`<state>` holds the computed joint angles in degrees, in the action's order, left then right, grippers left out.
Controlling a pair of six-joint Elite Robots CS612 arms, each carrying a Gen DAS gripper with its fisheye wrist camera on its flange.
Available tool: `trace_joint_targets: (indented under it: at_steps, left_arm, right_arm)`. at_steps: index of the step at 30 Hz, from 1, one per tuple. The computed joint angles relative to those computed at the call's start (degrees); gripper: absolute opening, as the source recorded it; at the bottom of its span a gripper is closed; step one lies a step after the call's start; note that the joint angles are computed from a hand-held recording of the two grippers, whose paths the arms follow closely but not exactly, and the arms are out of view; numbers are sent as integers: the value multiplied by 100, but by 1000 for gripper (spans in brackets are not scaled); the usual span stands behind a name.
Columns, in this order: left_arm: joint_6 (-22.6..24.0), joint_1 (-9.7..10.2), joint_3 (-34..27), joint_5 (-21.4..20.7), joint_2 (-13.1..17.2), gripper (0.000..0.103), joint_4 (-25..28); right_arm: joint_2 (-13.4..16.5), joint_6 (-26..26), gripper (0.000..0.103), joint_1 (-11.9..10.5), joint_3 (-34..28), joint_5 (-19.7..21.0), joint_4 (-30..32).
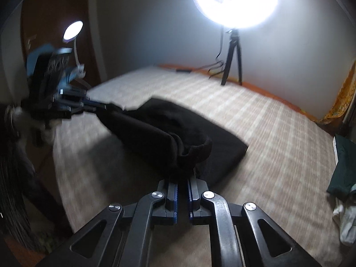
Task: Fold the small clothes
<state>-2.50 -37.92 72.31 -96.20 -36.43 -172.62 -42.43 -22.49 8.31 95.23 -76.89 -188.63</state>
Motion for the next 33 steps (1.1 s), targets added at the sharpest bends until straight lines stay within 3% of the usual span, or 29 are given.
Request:
trace_joint_targets:
  at_steps: [5, 6, 8, 11, 14, 17, 21, 24, 26, 27, 29, 33]
  left_arm:
    - [243, 19, 464, -244, -285, 10, 85]
    - [284, 19, 540, -229, -340, 12, 32]
    - [290, 10, 616, -167, -386, 26, -116]
    - [229, 11, 553, -107, -357, 27, -252]
    - [222, 9, 321, -175, -230, 28, -96]
    - [463, -32, 162, -195, -122, 28, 68]
    - [903, -102, 93, -151, -62, 33, 344]
    - [1071, -127, 72, -31, -30, 38, 504]
    - [1118, -132, 55, 31, -4, 38, 579]
    - [1158, -136, 45, 82, 4, 38, 620]
    - [1221, -145, 6, 186, 24, 24, 741]
    - [1187, -84, -32, 0, 32, 9, 747]
  right_arm:
    - [-246, -233, 26, -70, 466, -76, 124]
    - [-274, -152, 29, -78, 505, -134, 120]
    - [-332, 177, 30, -134, 596, -81, 13]
    - [-349, 655, 35, -167, 629, 145, -363]
    - [-267, 701, 35, -92, 501, 272, -467]
    - [-156, 423, 38, 42, 314, 228, -214]
    - [-16, -195, 38, 229, 145, -315, 125]
    - [61, -365, 34, 287, 56, -682, 244]
    - [77, -379, 32, 271, 33, -671, 289]
    - [80, -356, 24, 256, 21, -622, 333]
    - [84, -315, 19, 223, -17, -483, 398]
    - [63, -330, 2, 190, 1, -386, 331]
